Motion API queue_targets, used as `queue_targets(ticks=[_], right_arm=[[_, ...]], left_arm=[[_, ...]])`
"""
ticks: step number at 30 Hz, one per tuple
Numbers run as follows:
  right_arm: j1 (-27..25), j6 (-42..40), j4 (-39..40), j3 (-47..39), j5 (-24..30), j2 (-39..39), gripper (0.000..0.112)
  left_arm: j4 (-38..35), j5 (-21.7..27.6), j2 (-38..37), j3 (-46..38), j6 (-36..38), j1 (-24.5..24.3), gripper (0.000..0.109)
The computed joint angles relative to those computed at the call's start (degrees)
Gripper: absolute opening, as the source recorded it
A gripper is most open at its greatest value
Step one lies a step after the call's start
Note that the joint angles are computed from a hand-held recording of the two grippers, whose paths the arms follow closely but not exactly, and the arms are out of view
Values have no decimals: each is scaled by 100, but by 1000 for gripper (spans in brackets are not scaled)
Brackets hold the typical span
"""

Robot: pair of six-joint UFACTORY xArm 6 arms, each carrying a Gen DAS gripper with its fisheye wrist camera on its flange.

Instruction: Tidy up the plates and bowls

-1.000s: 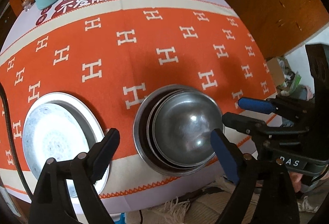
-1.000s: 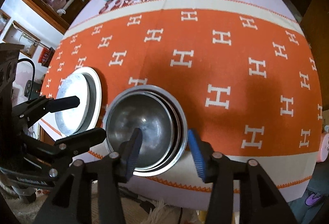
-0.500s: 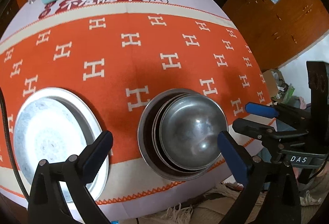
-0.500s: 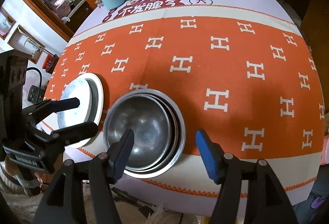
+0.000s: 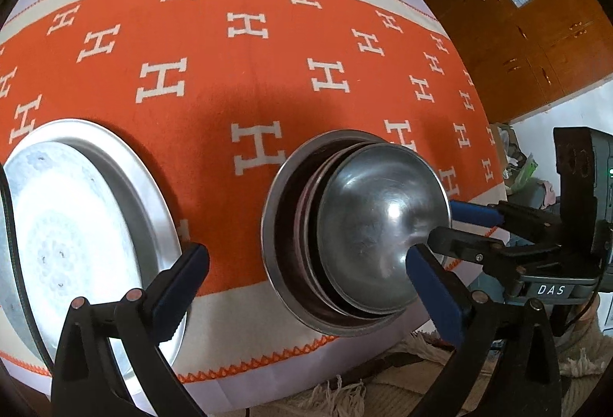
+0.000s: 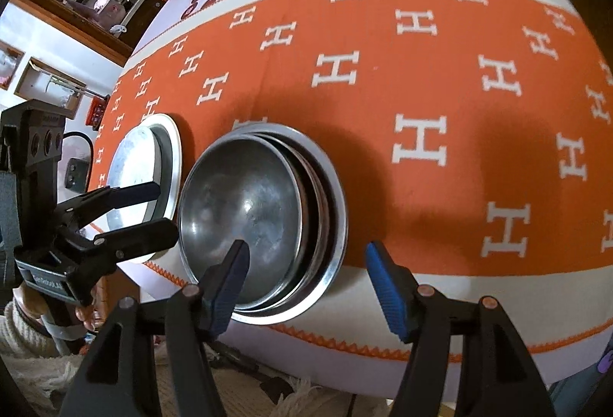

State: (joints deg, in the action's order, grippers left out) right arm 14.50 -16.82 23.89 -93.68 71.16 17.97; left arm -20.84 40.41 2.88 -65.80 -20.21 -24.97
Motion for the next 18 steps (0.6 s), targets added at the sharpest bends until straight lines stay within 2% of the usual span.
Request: queue_targets(ticks=[7,13,18], right_arm=[[-247,-60,660,-294,392,380,63],[-268,4,757,-531,604,648,42],[-199,-12,660,-575,614,697,35]], left_arm=[[-154,158,140,-89,142,58,102],[-212,265,260,-210,268,88,102],[-342,384,347,-308,400,103,102]])
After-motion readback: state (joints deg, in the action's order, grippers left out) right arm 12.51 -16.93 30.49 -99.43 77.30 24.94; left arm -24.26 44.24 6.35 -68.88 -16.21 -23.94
